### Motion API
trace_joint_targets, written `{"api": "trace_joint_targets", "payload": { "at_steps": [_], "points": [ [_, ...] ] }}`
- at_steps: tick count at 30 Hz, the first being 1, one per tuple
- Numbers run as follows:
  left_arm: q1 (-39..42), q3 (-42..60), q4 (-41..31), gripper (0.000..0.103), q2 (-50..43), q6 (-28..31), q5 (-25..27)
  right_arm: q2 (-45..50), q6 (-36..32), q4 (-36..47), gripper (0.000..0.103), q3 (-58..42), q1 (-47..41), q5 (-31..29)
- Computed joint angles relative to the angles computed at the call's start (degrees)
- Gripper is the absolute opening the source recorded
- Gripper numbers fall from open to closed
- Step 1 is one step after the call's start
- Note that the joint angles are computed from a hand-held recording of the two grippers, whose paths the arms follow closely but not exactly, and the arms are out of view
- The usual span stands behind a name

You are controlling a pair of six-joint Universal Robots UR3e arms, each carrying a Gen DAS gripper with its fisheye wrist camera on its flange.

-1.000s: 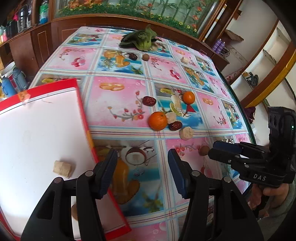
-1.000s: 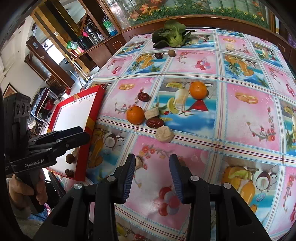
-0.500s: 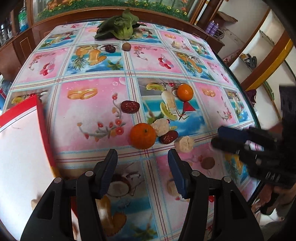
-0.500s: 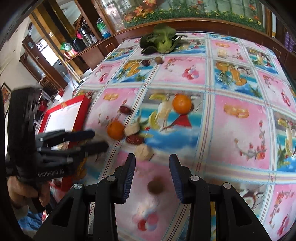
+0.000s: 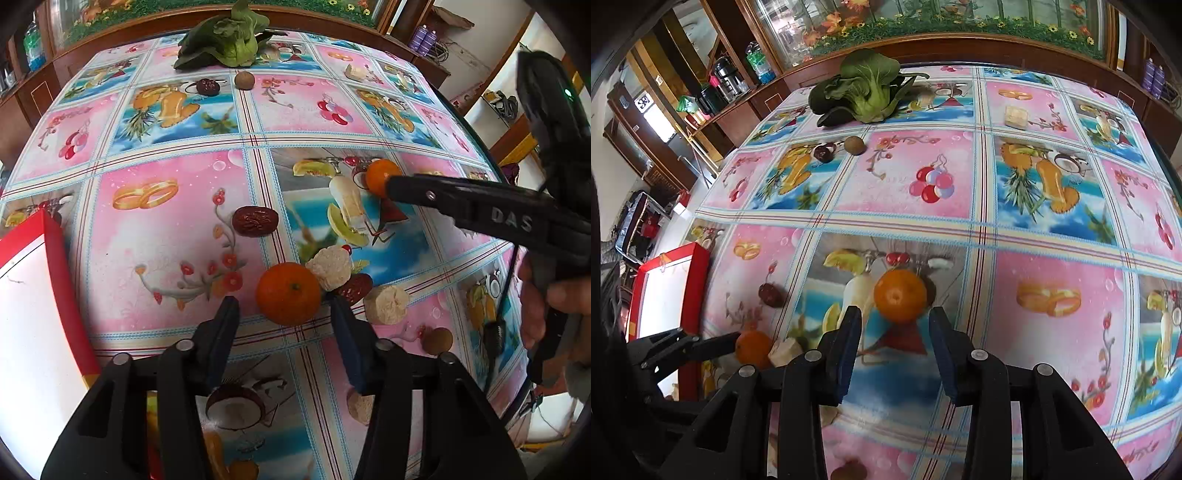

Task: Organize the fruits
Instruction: 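Grasp an orange with the left tool while the right tool grasps another orange, then carry both oranges into the white tray and open both tools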

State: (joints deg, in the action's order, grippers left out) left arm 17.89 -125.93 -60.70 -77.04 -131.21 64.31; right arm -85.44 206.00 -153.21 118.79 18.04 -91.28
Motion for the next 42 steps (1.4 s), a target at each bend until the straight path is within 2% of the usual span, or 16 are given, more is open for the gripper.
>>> {"api": "trace_joint_targets", "payload": {
  "at_steps": [2, 4, 8, 11, 19, 25, 34, 42],
  "points": [
    [-0.3, 0.5, 0.1, 0.041, -0.8, -0.1, -0.2, 1.5, -0.8, 0.0, 0.041, -1.2, -0.4, 0.7],
    [-0.7, 0.7, 0.4, 0.031, -1.2, -0.1, -0.2, 3.6, -1.4, 0.8, 0.041, -3.4, 0.3, -0.6],
    [-0.9, 0.4, 1.2, 0.031, -1.3, -0.5, -0.2, 6.2, -2.0, 3.7, 0.039, -6.6, 0.7, -2.9],
    [0.1, 0.4, -0.3, 0.031, -0.6, -0.6, -0.6, 6.5, -2.8, 2.8, 0.032, -5.7, 0.2, -3.3],
    [4.5, -0.1, -6.3, 0.031, 4.0, 2.2, -2.5, 3.7, -1.5, 2.0, 0.031, -3.5, 0.9, -2.1],
    [7.1, 1.0, -12.0, 0.031, 8.9, 4.4, -1.9, 0.5, -0.5, 1.9, 0.031, -2.7, 4.2, -1.1],
    [17.6, 2.3, -24.4, 0.031, 17.6, 13.5, -2.4, 1.7, 1.6, 2.3, 0.031, -7.3, 12.2, 0.2],
    [31.9, 5.3, -35.2, 0.031, 20.6, 23.3, -4.1, 10.3, 0.5, 5.3, 0.031, -20.5, 18.0, 0.8]
  ]
}}
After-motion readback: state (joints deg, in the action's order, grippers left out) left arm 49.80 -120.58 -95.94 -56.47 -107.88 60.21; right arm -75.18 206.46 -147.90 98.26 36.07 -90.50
